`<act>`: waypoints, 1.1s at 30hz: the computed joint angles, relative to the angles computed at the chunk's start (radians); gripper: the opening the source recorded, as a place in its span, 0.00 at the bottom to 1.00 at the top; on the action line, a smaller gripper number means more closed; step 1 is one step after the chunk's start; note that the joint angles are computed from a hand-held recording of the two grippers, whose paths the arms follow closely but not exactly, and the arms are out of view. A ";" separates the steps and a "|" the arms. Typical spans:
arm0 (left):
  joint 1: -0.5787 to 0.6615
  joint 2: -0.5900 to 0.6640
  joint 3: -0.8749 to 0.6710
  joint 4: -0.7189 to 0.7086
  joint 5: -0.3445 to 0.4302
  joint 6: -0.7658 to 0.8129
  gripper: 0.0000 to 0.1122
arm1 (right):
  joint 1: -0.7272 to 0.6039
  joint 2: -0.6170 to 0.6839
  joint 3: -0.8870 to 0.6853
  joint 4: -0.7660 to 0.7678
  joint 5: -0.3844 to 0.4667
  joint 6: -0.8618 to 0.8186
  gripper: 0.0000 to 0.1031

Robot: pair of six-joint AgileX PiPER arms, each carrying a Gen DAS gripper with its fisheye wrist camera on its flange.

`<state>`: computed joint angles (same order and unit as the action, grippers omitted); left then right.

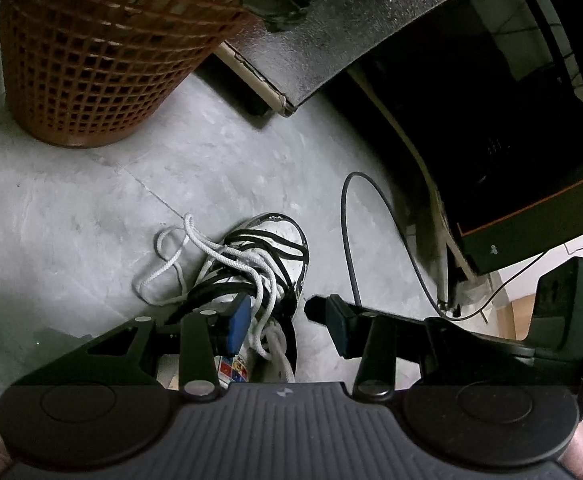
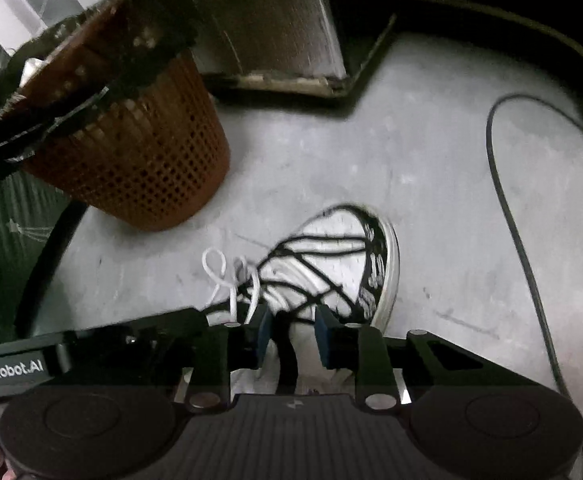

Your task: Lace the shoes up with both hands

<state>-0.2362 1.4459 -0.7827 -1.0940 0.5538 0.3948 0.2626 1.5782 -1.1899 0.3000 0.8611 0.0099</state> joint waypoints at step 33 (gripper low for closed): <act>0.017 -0.033 0.064 0.314 -0.118 -0.423 0.46 | 0.007 0.059 -0.040 0.093 0.102 -0.135 0.07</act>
